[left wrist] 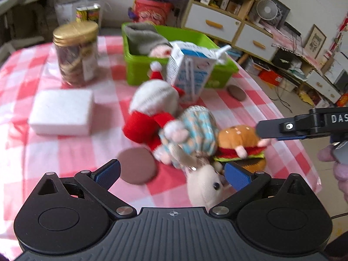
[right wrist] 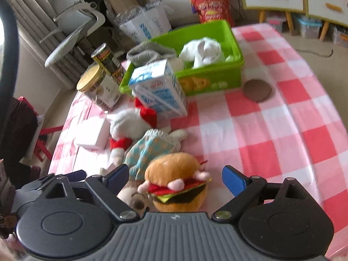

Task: Organize soft objects
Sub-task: 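Grasp the white knit bunny with left tool while right tool grasps the burger plush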

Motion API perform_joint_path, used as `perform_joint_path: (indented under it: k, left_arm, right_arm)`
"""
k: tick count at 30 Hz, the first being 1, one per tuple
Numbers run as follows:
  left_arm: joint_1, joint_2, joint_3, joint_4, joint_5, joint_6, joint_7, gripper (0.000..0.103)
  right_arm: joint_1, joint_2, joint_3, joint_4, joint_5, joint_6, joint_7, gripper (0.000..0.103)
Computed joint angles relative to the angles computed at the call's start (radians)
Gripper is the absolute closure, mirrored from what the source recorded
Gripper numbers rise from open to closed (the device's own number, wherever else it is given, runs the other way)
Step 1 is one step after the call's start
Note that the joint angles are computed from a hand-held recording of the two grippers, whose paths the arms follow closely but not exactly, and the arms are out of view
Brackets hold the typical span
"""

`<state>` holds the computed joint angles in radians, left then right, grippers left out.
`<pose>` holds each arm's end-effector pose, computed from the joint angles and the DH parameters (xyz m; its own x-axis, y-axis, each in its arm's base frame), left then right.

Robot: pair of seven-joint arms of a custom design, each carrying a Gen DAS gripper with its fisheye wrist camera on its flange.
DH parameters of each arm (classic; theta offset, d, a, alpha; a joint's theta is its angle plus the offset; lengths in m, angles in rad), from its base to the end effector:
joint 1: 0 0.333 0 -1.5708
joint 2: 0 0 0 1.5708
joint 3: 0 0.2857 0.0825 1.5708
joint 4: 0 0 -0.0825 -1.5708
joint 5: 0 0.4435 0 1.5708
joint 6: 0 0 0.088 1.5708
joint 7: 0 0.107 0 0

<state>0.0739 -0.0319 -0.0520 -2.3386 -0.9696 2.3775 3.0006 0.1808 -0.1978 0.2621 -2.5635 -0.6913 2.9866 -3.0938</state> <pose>0.5559 0.0036 0.2875 -0.6865 -0.6846 0.2449 -0.6690 0.4628 -0.5816 0.4490 0.2591 0.3177 -0.3512 -0.8425 -0.4086 -0.7156 0.5229 -0.4632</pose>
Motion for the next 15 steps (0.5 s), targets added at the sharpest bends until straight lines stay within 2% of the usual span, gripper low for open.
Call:
perform_joint_path:
  k: [2,7,15]
  left_arm:
    - [0.0,0.008,-0.002,0.004,0.023,-0.019,-0.021,0.007]
    - [0.0,0.03,-0.011,0.011,0.086,-0.056,-0.085,0.009]
    - [-0.007,0.037,-0.023,0.004,0.124,-0.056,-0.117,0.019]
  right_arm:
    - [0.035,0.025,-0.034,-0.002,0.083,0.031,-0.057,0.025]
    - [0.061,0.069,-0.049,0.013,0.172,0.047,-0.113,0.025]
    - [0.102,0.108,-0.083,0.018,0.303,0.056,-0.181,0.025]
